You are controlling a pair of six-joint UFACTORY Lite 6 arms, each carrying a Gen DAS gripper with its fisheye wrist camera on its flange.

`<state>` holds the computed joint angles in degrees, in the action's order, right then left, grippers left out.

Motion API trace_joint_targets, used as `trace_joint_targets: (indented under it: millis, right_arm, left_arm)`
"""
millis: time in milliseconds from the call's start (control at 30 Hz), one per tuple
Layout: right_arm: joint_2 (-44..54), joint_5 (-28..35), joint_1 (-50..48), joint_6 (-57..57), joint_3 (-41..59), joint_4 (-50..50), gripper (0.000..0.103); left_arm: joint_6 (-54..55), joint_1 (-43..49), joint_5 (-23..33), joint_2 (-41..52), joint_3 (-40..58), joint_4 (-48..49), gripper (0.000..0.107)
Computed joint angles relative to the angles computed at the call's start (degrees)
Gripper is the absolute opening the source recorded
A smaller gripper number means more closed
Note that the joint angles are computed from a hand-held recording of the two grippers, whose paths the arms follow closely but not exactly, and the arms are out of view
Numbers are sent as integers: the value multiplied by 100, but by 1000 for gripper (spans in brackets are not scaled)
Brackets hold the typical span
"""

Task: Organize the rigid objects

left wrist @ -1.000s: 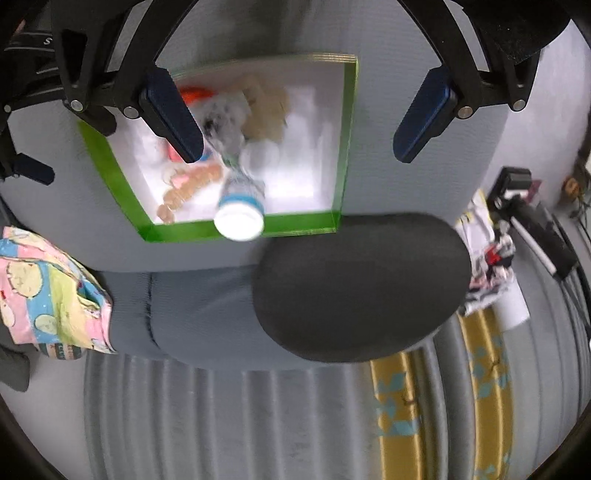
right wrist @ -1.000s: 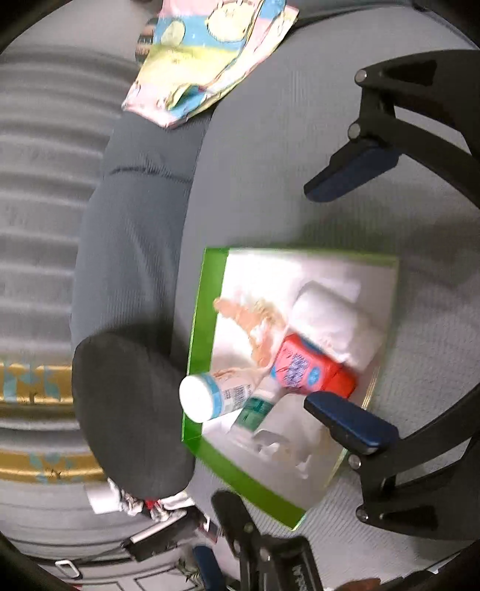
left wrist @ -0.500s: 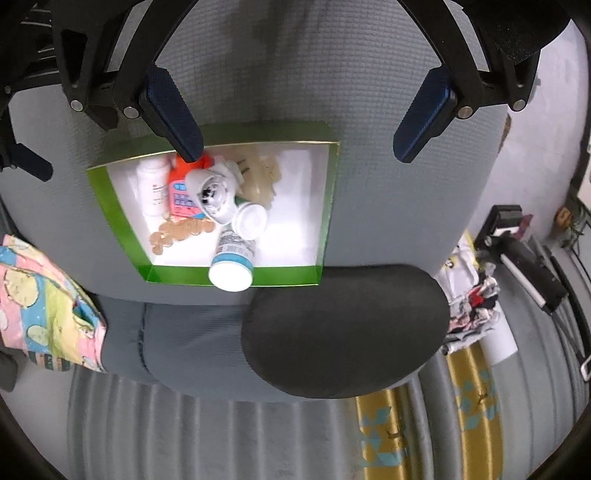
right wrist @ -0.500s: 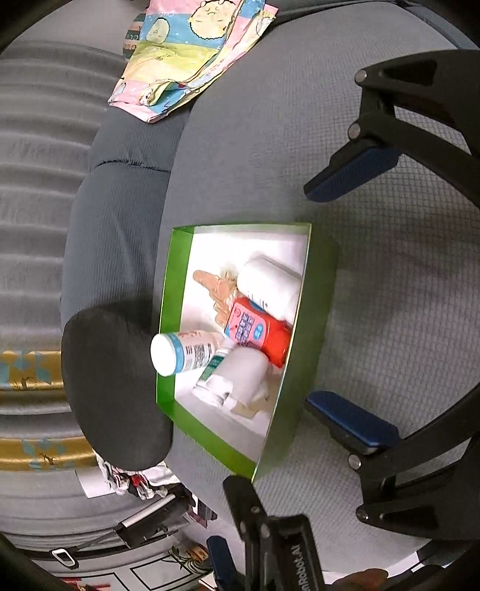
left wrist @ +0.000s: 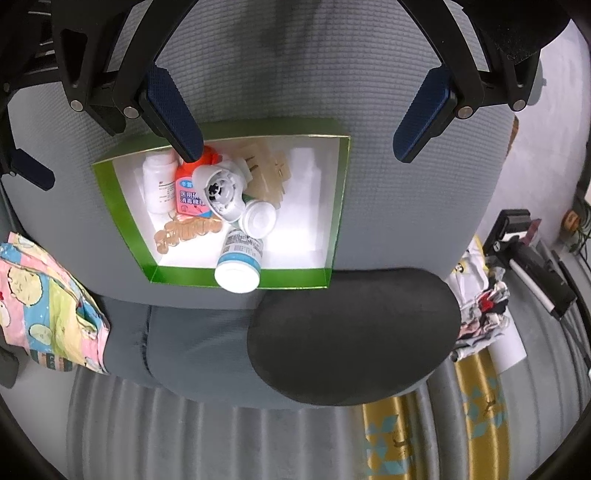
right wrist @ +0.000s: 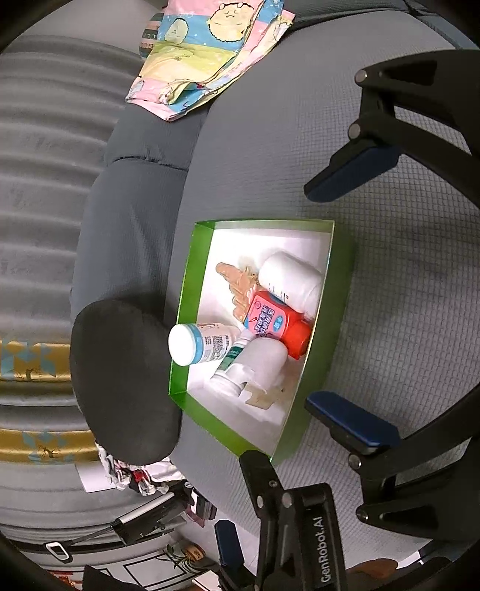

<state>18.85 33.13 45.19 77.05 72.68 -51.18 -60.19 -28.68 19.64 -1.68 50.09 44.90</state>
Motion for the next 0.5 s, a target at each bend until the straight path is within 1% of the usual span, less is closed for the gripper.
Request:
trace_joint_targets:
  millis: [167, 300, 500]
  right_arm:
    - [47, -22, -54, -36, 18, 33, 102]
    - [61, -68, -89, -40, 1, 60, 102]
    - [19, -72, -98, -37, -57, 75, 102]
  left_arm:
    - [296, 104, -114, 190, 120, -233, 102]
    - [311, 89, -96, 270, 186, -199, 102]
    - [609, 117, -172, 327, 209, -418, 102]
